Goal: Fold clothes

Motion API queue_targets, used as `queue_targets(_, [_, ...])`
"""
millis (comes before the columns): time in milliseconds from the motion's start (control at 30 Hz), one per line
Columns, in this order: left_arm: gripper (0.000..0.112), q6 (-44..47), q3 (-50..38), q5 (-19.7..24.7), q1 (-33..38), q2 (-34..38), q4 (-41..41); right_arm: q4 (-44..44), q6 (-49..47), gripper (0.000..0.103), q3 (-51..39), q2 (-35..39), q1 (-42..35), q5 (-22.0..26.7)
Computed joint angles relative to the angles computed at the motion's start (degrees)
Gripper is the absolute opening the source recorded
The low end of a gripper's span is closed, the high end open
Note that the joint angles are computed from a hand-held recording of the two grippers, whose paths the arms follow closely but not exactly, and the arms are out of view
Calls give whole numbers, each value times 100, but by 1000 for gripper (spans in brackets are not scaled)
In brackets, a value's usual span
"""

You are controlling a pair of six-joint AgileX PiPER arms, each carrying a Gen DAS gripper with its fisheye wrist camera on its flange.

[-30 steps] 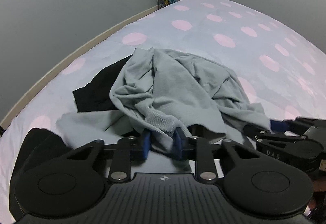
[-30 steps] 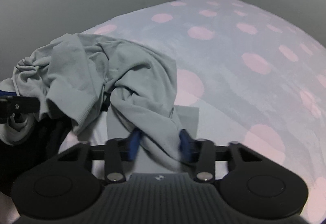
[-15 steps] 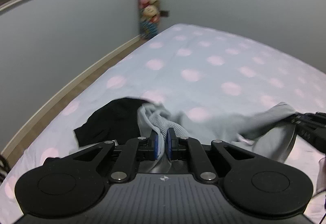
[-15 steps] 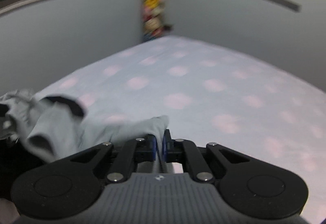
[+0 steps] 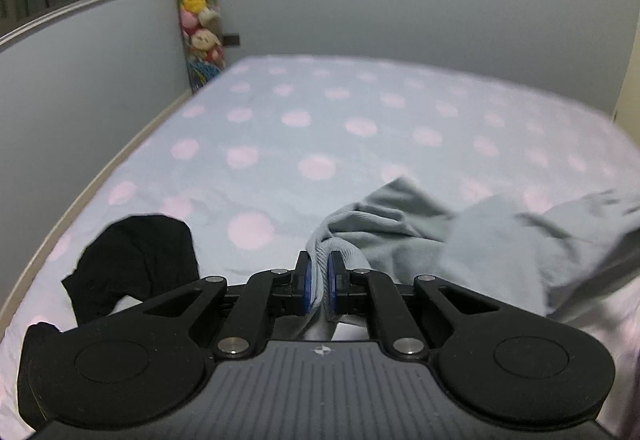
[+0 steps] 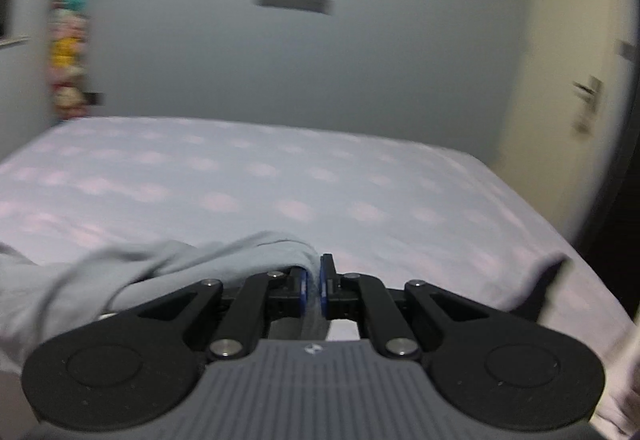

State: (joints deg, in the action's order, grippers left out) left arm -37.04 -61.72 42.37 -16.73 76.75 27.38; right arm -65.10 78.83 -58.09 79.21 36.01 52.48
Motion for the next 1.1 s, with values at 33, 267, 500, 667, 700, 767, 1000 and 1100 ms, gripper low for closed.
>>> queue_targets(33, [6,-81,-12,17,-90,193,48,36,49,7,236,-117,-116,8])
queue_targets(267, [0,-56,100,-25,-401,1001,251,582,3,8,1271,-370,-496,-308])
queue_targets(500, [23,1840,449,-383,-204,396,-1267,893,-343,17,1739,-802,-472,-496])
queue_targets(667, [39,2788,591,-435,-504,363,-2048,1051,-414,36,1876,-1219,-191,-505])
queue_targets(700, [43,2883,628,-506,-594,425,-2095,1058,-396,38,1923,-1318,-137,-545])
queue_targets(767, [43,2951,624,-570,-755,625,-2149,1108,-450,45,1961,-1500,1,-567])
queue_targets(1000, [26,2774,384,-732,-871,1664,-2265,1389,-764,52,1978,-1586,57,-723])
queue_targets(1100, [6,3074,425,-726,-862,1579,-2554,1482,-859,52,2031,-1526,-48,-849])
